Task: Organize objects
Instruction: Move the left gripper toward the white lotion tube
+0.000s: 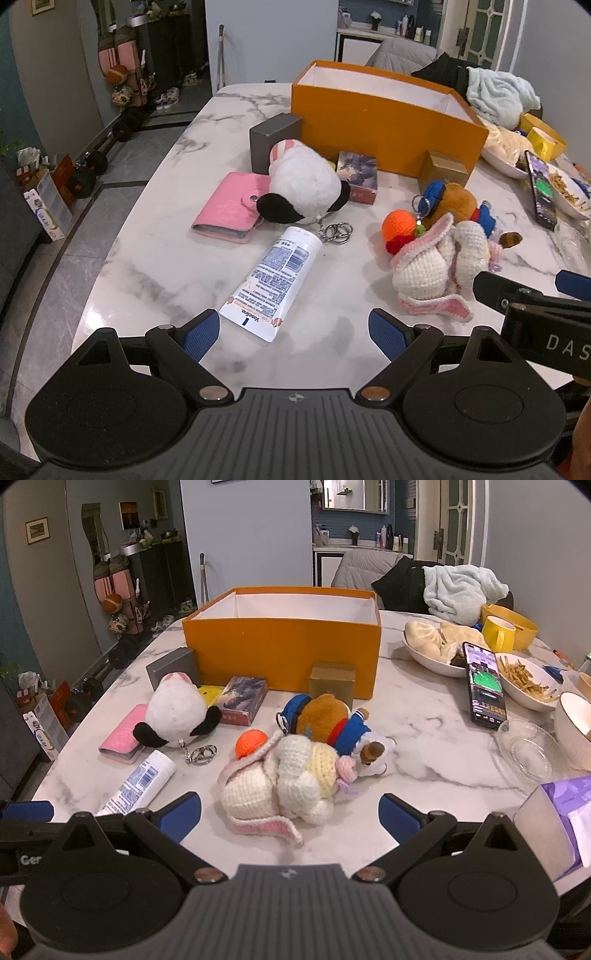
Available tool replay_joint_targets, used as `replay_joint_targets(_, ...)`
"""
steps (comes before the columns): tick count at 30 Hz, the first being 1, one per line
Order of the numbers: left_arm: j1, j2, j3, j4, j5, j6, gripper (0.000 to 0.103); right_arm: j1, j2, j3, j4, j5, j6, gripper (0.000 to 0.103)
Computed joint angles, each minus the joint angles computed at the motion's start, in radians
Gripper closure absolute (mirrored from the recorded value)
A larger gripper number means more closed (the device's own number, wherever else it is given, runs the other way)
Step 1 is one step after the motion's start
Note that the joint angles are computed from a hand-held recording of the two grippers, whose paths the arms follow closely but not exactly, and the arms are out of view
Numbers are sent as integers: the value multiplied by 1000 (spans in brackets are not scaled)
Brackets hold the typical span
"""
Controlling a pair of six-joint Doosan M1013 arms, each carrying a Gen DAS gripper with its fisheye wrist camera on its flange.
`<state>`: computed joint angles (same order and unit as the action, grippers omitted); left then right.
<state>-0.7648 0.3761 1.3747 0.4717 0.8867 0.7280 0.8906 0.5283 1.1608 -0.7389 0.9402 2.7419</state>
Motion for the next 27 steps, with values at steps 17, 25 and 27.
replay_joint_targets(17,56,89,-62,-223,-58,171,0,-58,-15,121,-196,-194,60,1)
replay_joint_targets(25,57,131,-105,-129,16,263,0,-96,-21,155,-106,-361,-2,1)
replay_joint_targets(27,55,153,-133,-92,52,279,0,-105,-27,166,-112,-403,33,1)
